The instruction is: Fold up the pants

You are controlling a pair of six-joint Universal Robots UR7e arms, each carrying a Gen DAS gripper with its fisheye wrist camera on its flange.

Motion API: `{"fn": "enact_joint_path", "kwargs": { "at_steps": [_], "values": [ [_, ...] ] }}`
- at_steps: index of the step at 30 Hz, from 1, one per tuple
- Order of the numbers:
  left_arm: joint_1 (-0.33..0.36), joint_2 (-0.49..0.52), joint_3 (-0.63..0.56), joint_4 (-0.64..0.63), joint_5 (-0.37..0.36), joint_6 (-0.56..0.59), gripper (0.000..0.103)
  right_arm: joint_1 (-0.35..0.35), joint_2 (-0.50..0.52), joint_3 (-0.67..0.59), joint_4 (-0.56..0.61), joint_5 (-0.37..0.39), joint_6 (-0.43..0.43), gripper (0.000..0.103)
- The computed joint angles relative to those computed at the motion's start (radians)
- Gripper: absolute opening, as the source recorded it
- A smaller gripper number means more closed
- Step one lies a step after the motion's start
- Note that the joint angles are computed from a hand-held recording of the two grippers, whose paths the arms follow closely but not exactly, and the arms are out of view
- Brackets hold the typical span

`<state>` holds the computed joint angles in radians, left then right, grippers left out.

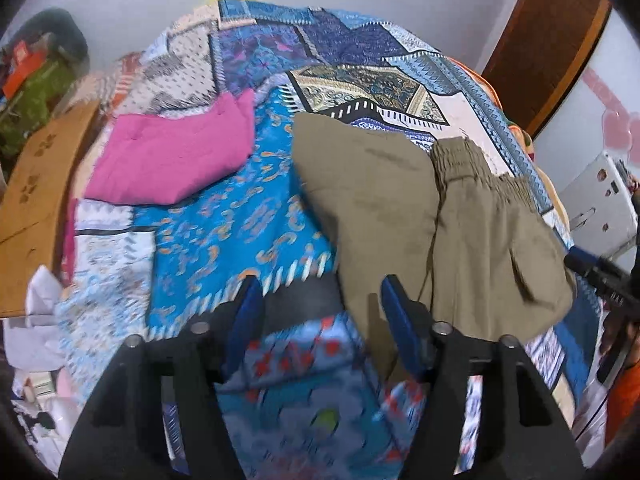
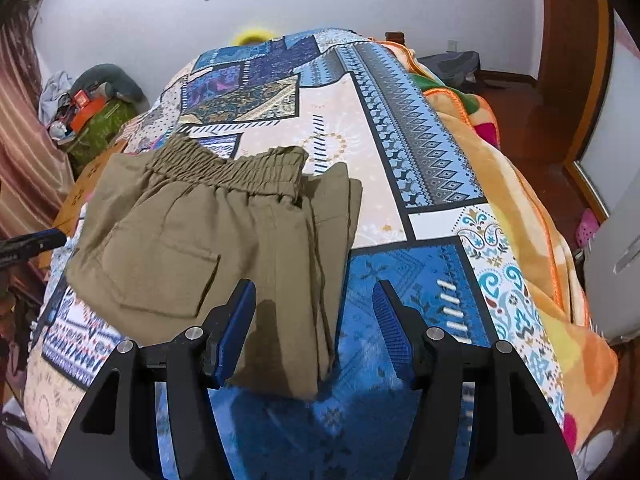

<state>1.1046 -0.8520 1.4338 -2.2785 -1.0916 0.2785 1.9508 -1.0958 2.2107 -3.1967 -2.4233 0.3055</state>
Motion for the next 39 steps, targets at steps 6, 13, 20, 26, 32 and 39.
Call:
{"fn": "enact_joint_path", "kwargs": {
  "at_steps": [6, 13, 20, 26, 32, 39],
  "values": [
    [0.014, 0.086, -0.099, 0.074, -0.037, -0.032, 0.048, -0.071, 0.000, -0.009, 0.003, 0.089, 0.012, 0.057],
    [0.016, 0.125, -0.137, 0.073, -0.077, -0.023, 0.031, -0.123, 0.010, -0.013, -0.051, 0.189, -0.007, 0.058],
    [0.003, 0.126, -0.111, 0.007, -0.054, -0.017, 0.006, -0.131, 0.026, -0.029, -0.063, 0.207, -0.051, 0.035],
    [-0.027, 0.092, -0.053, -0.089, -0.027, 0.022, 0.003, -0.106, 0.044, -0.063, -0.047, 0.156, -0.096, 0.013],
    [-0.058, 0.049, -0.016, -0.144, -0.002, 0.071, 0.003, -0.058, 0.044, -0.106, -0.038, 0.108, -0.147, 0.010],
    [-0.066, 0.004, -0.018, -0.206, 0.016, 0.119, 0.003, -0.008, 0.077, -0.211, -0.038, 0.106, -0.215, 0.009]
  ]
}}
